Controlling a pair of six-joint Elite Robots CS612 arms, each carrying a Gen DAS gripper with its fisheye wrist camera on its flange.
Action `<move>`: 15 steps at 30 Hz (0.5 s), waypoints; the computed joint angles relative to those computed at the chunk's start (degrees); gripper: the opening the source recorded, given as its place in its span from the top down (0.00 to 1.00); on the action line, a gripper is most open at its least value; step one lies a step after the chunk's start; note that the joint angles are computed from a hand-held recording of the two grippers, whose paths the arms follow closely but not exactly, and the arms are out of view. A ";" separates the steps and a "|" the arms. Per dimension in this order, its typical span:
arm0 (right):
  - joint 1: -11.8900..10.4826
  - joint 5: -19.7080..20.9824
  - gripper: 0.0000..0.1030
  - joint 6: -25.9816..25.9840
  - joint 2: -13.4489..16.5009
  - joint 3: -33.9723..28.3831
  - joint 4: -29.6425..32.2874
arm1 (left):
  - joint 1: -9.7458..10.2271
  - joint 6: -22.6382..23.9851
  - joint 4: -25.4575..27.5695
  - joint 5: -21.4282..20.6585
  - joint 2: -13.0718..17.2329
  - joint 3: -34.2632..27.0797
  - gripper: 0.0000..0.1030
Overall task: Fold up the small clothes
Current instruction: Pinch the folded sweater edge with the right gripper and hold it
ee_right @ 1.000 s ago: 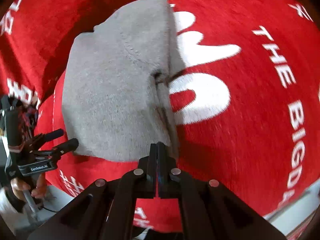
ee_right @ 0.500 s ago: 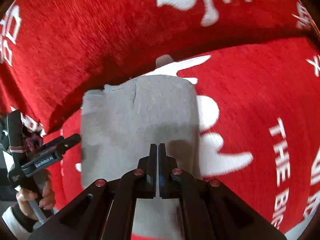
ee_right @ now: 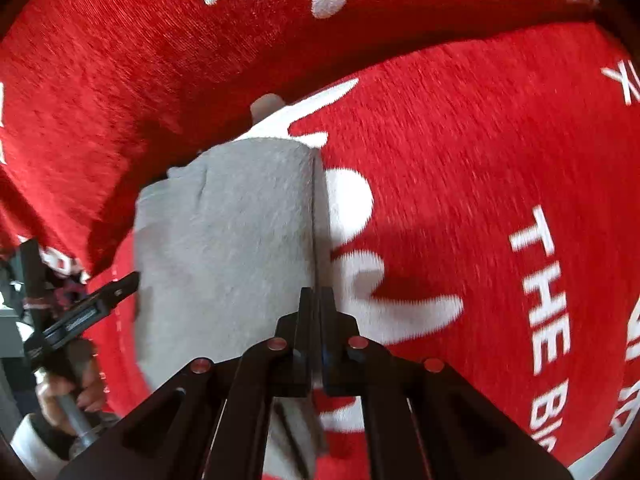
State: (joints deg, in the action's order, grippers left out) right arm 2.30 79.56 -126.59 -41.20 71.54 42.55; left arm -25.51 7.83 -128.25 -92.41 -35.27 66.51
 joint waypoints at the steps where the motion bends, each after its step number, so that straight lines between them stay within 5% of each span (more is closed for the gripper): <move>1: 0.03 -0.32 0.97 0.63 -0.38 0.63 -0.24 | -0.05 0.04 -0.09 0.25 -0.09 0.14 0.10; 7: -0.14 -3.29 0.97 6.01 -1.87 4.12 -3.65 | -0.41 0.47 -0.42 1.82 -0.60 0.72 0.10; 15: -0.29 -4.55 0.97 4.77 -1.23 3.67 -2.75 | -0.88 0.56 -0.56 3.49 -1.10 1.21 0.10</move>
